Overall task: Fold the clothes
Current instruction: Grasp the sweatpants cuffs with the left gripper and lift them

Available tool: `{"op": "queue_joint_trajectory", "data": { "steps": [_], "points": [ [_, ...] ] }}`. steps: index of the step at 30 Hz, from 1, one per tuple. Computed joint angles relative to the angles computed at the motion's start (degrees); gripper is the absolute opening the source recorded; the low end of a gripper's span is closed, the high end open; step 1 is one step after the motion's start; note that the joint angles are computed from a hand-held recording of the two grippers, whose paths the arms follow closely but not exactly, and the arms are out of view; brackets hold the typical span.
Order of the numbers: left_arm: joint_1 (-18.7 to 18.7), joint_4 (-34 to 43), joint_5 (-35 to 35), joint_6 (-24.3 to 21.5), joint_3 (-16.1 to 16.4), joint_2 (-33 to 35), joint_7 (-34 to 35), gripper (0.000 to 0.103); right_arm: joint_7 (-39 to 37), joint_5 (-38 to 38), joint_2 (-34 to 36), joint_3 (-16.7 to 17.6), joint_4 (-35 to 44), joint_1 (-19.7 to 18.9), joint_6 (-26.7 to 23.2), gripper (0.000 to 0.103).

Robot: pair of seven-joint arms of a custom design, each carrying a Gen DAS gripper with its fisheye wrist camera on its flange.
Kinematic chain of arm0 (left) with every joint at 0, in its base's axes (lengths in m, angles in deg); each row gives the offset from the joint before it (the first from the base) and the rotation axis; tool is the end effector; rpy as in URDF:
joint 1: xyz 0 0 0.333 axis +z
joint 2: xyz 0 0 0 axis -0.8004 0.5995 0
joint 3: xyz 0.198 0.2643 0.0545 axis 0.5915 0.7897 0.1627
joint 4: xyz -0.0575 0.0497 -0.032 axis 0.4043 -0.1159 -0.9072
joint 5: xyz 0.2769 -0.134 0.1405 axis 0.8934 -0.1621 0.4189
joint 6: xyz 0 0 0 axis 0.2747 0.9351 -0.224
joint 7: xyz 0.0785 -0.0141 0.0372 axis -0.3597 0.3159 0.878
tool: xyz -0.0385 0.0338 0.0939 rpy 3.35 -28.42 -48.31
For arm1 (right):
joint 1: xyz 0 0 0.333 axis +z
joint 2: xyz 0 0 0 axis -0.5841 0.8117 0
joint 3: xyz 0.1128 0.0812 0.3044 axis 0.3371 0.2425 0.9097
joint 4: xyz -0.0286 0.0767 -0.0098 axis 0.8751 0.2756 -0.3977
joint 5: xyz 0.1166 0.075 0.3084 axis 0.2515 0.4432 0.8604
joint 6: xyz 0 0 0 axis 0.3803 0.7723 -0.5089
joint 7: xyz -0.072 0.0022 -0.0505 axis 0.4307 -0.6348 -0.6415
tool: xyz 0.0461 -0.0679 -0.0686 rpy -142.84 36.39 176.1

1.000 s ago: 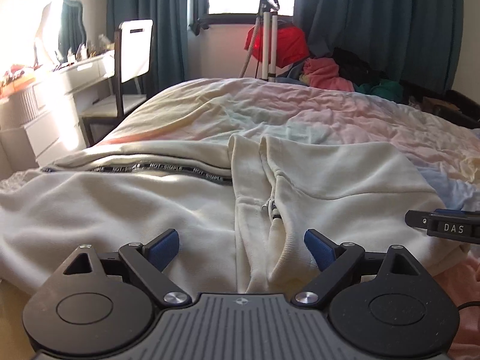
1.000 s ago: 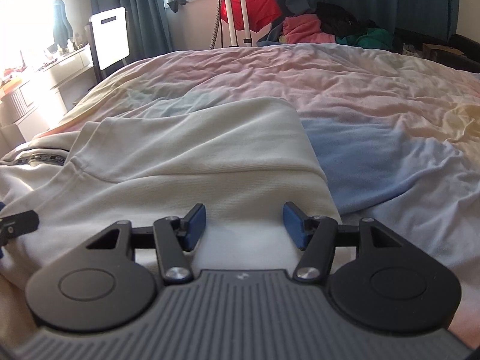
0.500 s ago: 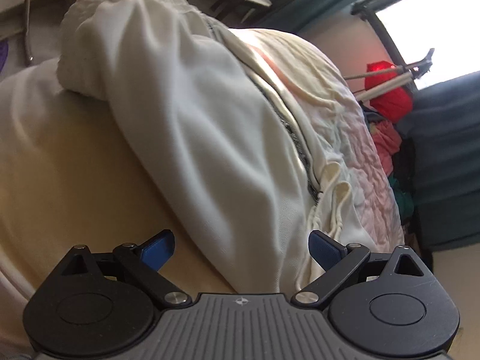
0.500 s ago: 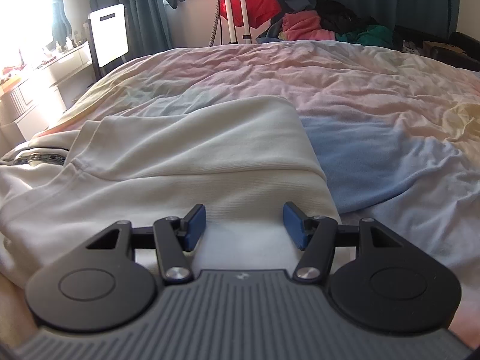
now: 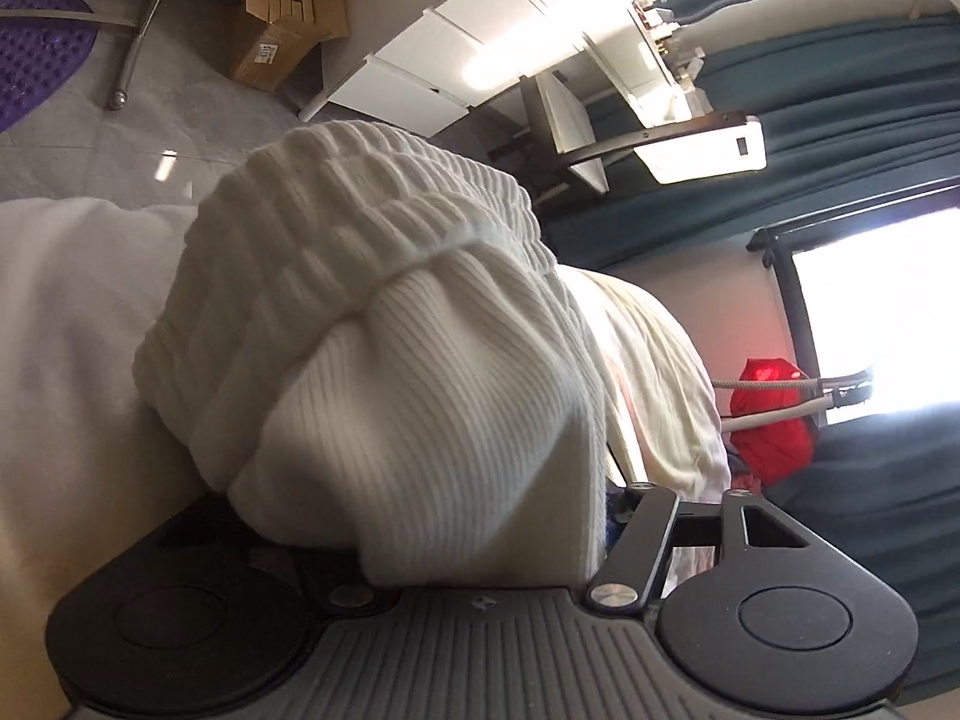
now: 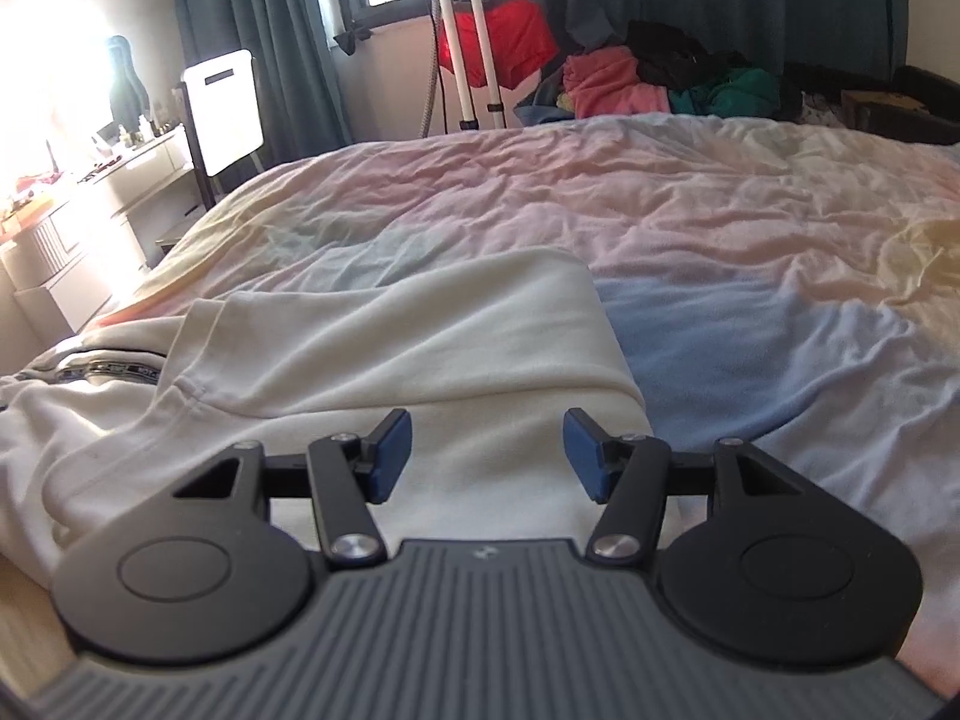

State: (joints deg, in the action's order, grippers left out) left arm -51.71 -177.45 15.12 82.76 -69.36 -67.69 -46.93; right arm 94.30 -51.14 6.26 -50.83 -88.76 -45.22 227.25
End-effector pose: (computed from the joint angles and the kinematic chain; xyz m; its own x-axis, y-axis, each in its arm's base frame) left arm 0.5520 -0.0818 0.4266 0.6185 -0.2141 0.7560 -0.0467 -0.9705 -0.2366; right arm 0.6649 0.1121 0.4429 0.2120 -0.9640 -0.1603 -0.6066 -0.0012 -0.7950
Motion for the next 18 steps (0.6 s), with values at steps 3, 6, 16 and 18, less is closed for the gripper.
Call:
{"op": "queue_joint_trajectory", "data": {
  "steps": [3, 6, 16, 18],
  "points": [
    [-0.8, -0.4, -9.2, -4.0, -0.6, -0.3, 12.3, 0.045, -3.1, -1.6, 0.7, 4.5, -0.6, -3.0, -0.1, 0.058],
    [-2.0, 0.1, -18.8, -9.4, -1.7, -0.9, 27.4, 0.036, -6.0, -1.7, 1.9, 3.5, 1.4, -1.1, -6.3, 0.059],
    [-14.6, 17.4, -18.9, -38.9, -4.3, 2.5, 55.3, 0.027, -11.5, 7.5, 0.8, 5.1, 0.2, -2.5, -6.7, 0.058],
    [-18.1, 22.9, -15.7, -43.3, -4.4, 4.8, 58.8, 0.027, -10.6, 9.2, -0.6, 3.3, -0.6, -1.5, -5.6, 0.058]
  ]
}}
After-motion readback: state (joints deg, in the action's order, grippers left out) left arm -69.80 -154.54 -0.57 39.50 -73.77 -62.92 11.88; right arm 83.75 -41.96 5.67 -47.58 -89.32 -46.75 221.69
